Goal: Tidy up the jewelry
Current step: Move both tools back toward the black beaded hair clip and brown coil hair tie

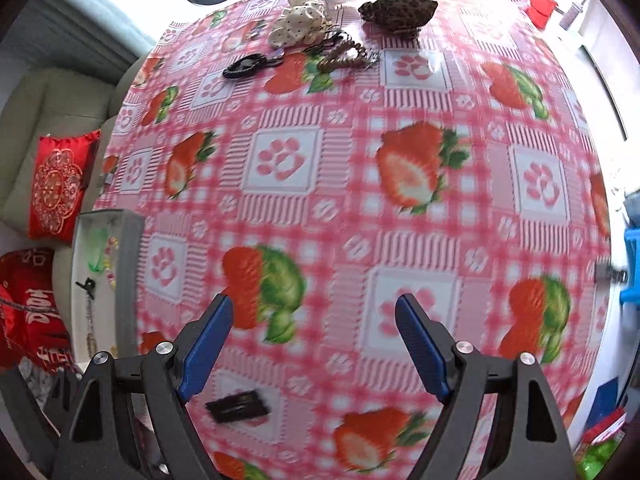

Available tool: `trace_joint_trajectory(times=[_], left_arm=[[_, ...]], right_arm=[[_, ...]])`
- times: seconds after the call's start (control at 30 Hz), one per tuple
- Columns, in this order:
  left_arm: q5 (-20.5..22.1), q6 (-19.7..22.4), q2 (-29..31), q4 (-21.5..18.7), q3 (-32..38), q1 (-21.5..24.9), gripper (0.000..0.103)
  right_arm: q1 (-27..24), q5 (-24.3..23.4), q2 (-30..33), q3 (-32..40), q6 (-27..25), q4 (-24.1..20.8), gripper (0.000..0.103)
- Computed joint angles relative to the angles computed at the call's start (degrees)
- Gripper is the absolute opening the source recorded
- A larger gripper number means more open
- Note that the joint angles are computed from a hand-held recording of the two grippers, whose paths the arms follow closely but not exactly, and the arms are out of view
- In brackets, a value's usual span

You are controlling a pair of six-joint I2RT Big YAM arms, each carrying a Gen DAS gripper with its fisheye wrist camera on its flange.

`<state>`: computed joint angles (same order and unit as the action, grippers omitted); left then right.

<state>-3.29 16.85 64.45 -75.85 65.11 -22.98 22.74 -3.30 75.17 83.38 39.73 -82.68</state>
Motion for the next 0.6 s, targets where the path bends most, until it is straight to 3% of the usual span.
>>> trace_joint_trajectory(times=[0.23,0.3,0.6], left_arm=[[-3.11,-2.88,-0.11,2.18,-3.67,-5.55,0.103],[-3.74,-4.72,0.67,1.99,-4.09,-6.22,0.093],[-2.8,-12.88,2.38,2.75,-3.82,-4.96,0.09]], right_arm=[[-4.32,1.3,3.73,2.23,-11.36,1.42,0.085],[-4.98,2.47,5.43,3.56,-14.48,1.95,0.085],[-5.83,8.44,12.83,9.99,-24.6,5.1,0.08]])
